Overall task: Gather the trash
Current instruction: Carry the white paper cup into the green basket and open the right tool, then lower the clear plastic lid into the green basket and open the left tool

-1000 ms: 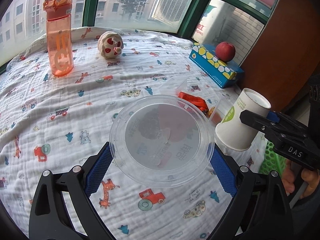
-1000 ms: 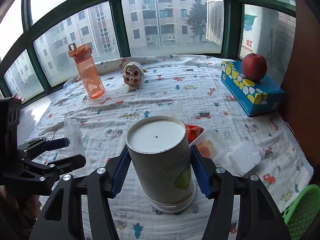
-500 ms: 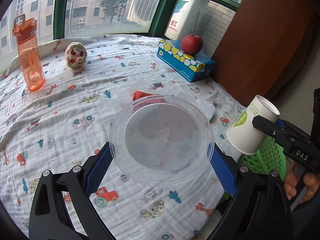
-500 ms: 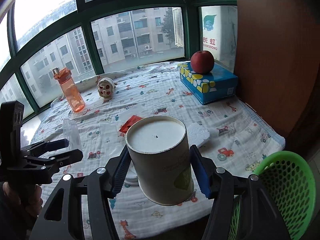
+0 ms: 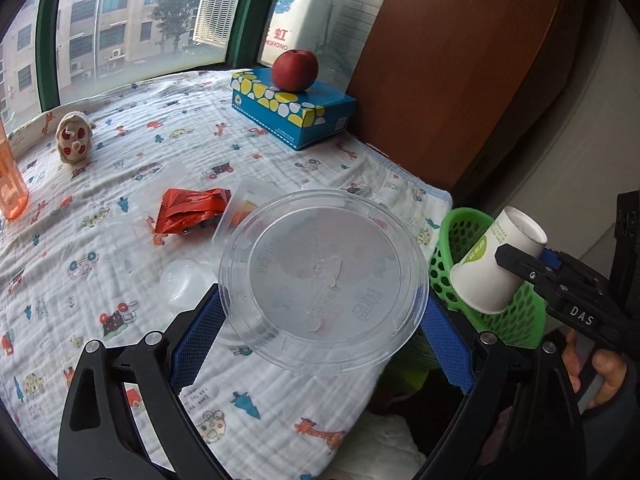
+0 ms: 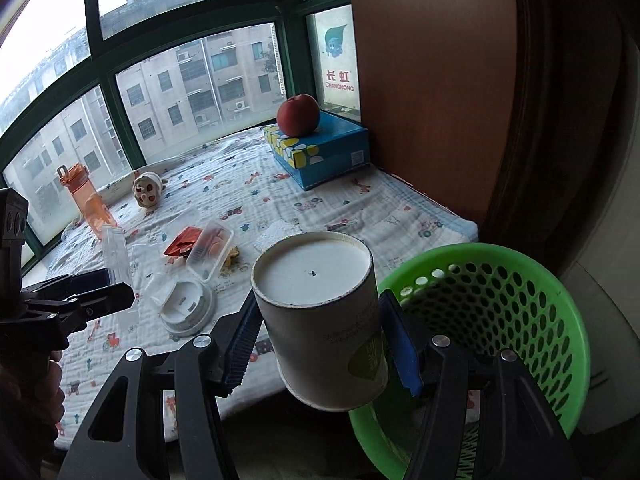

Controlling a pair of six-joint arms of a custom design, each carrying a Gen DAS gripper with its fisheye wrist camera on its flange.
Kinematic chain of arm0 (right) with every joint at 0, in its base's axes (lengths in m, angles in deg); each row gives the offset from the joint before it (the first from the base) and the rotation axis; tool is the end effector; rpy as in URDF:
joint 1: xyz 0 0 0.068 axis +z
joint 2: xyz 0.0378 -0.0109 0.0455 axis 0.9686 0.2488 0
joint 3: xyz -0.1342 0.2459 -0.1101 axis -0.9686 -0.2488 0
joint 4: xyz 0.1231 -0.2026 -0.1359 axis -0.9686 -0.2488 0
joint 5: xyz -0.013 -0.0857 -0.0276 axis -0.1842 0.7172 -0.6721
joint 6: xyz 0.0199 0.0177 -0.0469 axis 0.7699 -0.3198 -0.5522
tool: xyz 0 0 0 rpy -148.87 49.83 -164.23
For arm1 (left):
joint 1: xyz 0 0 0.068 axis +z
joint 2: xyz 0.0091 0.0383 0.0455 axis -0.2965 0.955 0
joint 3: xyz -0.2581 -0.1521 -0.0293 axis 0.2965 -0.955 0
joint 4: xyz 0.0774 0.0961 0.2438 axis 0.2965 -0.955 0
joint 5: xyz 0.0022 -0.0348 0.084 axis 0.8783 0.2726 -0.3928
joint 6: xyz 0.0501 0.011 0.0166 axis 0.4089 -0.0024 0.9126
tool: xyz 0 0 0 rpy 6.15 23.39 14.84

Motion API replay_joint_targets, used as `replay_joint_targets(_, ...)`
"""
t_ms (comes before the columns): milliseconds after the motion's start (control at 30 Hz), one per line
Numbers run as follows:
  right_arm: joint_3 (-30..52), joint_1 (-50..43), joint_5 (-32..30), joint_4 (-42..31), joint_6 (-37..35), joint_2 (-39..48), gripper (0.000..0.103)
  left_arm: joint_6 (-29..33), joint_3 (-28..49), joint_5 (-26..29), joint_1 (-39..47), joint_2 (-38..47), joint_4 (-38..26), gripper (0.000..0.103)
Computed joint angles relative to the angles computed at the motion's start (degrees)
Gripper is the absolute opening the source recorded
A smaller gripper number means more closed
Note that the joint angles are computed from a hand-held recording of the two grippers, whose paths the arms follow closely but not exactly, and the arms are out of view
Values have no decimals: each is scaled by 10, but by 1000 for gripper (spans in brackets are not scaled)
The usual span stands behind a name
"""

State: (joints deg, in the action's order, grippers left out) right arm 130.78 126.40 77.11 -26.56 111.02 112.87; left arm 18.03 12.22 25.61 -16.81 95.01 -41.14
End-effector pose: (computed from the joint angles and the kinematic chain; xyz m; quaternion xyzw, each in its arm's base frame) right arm 0.2300 0.2495 0.2611 0.0905 0.9119 0.0309 0.3991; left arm 0.3278 -0.0166 0.2483 0.2021 0.9012 -0.2289 0.3074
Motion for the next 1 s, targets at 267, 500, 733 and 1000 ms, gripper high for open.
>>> replay_joint_targets(267, -87, -13, 16, -41, 61, -78, 58, -32, 1, -26, -76, -8, 5, 92)
replay_joint_targets(500, -162, -51, 5, -53, 85, -136, 58, -57, 10, -59, -146, -4, 11, 92)
replay_joint_targets(733, -217, -79, -1, -53, 109, -180, 62, -75, 31, -88, -211, 15, 14, 92)
replay_joint_targets(1000, -246, -69, 12, -82, 144, -236, 67, -92, 49, -119, -277, 43, 17, 92)
